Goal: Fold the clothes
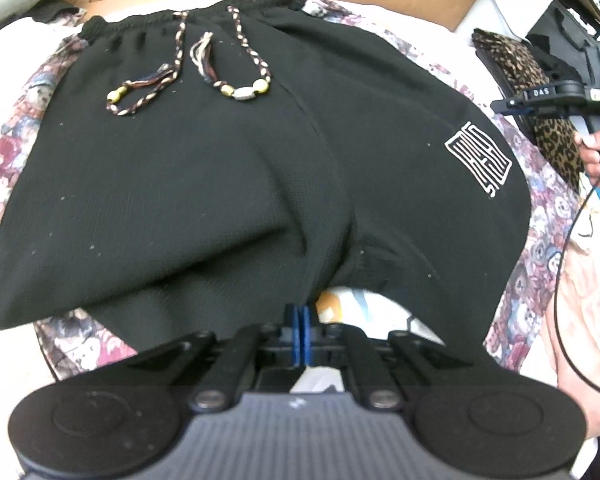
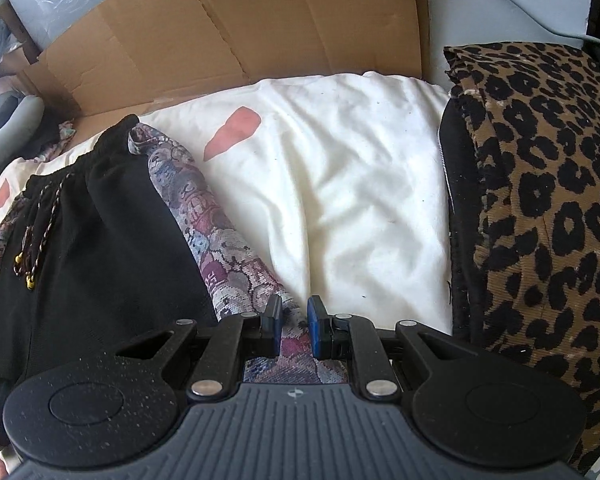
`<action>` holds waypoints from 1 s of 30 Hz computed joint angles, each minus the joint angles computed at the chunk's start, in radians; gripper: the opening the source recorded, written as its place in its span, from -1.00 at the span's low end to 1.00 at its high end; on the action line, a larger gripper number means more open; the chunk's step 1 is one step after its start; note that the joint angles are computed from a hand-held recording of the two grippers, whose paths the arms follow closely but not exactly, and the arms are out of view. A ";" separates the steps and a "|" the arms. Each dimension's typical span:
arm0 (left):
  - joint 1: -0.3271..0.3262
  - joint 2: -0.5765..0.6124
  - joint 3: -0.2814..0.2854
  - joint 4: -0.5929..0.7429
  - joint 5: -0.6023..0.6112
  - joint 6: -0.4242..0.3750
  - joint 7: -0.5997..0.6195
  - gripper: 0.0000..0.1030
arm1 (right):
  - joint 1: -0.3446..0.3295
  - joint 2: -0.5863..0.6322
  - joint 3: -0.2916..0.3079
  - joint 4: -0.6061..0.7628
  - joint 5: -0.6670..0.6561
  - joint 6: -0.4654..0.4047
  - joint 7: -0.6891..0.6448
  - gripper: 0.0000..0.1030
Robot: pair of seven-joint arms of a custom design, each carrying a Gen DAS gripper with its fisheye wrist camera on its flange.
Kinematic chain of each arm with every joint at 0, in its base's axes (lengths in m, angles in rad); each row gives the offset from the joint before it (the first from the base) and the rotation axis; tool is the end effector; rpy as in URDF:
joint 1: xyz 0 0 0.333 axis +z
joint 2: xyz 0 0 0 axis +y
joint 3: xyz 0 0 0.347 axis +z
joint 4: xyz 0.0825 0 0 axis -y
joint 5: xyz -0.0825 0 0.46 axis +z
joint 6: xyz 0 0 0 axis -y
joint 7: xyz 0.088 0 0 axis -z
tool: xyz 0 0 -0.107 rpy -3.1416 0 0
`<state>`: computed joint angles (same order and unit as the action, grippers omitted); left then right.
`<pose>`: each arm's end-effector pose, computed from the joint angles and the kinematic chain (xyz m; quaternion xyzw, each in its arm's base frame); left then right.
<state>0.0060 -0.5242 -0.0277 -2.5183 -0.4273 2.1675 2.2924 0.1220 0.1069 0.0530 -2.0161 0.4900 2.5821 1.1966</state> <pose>0.4572 -0.0264 0.4736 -0.4878 0.8503 -0.1976 0.0025 0.6704 0.1092 0.4395 -0.7397 0.6113 -0.0598 0.2748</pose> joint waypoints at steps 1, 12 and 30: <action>0.002 -0.002 -0.001 -0.002 0.003 -0.001 -0.005 -0.96 | -0.001 0.000 0.000 0.000 0.005 0.002 -0.001 -0.74; 0.015 -0.015 -0.014 -0.013 0.046 -0.003 -0.059 -0.96 | -0.004 0.038 0.026 0.027 0.124 0.034 -0.113 -0.74; -0.017 -0.005 -0.026 -0.020 0.049 0.009 -0.093 -0.96 | 0.004 0.104 0.053 0.068 -0.050 0.027 -0.131 -0.24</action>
